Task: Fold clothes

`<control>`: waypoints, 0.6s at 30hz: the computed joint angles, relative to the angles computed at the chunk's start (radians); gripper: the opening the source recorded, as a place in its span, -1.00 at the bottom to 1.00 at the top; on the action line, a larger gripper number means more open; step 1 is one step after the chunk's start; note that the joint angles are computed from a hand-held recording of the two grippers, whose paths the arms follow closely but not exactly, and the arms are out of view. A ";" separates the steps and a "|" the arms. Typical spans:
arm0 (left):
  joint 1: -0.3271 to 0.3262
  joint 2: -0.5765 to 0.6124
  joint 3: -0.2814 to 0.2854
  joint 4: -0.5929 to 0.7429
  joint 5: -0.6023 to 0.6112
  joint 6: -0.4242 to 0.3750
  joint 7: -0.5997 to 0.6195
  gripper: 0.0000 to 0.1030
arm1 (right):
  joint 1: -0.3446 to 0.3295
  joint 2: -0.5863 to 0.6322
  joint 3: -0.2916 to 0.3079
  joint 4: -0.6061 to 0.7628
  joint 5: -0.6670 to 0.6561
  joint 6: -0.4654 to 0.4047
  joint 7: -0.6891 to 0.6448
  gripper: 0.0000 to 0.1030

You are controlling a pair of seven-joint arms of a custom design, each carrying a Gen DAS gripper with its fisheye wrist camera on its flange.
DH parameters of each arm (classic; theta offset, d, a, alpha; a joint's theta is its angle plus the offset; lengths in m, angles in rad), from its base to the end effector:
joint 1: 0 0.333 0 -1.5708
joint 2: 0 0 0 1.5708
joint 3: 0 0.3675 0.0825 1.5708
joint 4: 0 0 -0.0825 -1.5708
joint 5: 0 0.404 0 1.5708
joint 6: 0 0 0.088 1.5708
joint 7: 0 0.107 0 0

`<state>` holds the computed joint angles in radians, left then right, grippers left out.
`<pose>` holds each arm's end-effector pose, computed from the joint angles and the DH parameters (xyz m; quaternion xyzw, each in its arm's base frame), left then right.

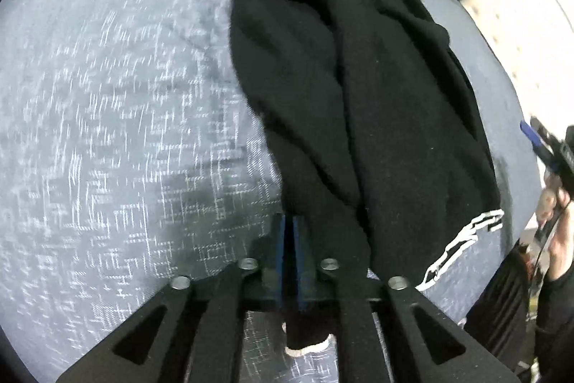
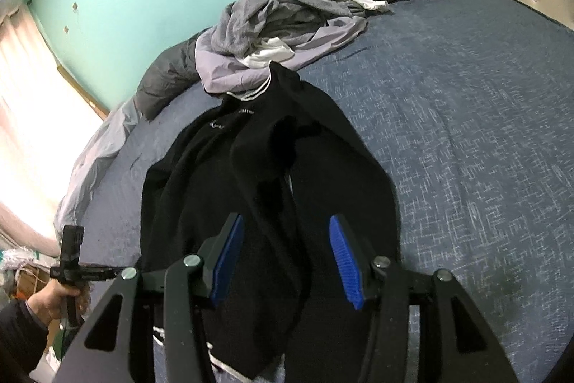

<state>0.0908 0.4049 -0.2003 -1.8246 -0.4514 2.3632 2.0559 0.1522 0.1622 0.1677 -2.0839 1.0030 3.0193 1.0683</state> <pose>0.6893 -0.0675 0.3683 0.5915 -0.7770 0.2061 0.0624 0.6130 0.1323 0.4519 -0.5969 0.6908 -0.0938 0.3971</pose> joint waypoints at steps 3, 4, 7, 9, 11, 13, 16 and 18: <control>0.012 0.016 -0.009 0.008 -0.030 -0.017 0.008 -0.45 | 0.009 -0.003 -0.023 -0.007 -0.086 -0.034 0.052 -0.01; 0.014 0.017 -0.012 0.004 -0.038 -0.014 0.014 -0.45 | 0.011 -0.003 -0.029 -0.008 -0.112 -0.047 0.069 -0.01; 0.002 0.029 -0.013 0.007 -0.030 -0.006 0.014 -0.48 | 0.019 0.001 -0.057 -0.012 -0.215 -0.090 0.155 -0.01; -0.005 0.038 -0.015 0.016 -0.024 -0.002 0.011 -0.75 | 0.028 0.010 -0.085 -0.009 -0.323 -0.135 0.253 -0.01; -0.009 0.028 -0.021 0.001 -0.026 0.022 0.020 -0.94 | 0.028 0.022 -0.101 -0.001 -0.410 -0.183 0.327 0.01; -0.010 0.016 -0.025 -0.013 -0.031 0.043 0.031 -0.94 | 0.019 0.029 -0.100 0.003 -0.453 -0.212 0.353 0.17; 0.003 -0.011 -0.027 -0.030 -0.052 0.053 0.054 -0.95 | 0.006 0.041 -0.099 0.011 -0.493 -0.249 0.388 0.19; 0.011 -0.035 -0.022 -0.046 -0.068 0.056 0.064 -0.96 | -0.001 0.051 -0.102 0.016 -0.509 -0.269 0.419 0.19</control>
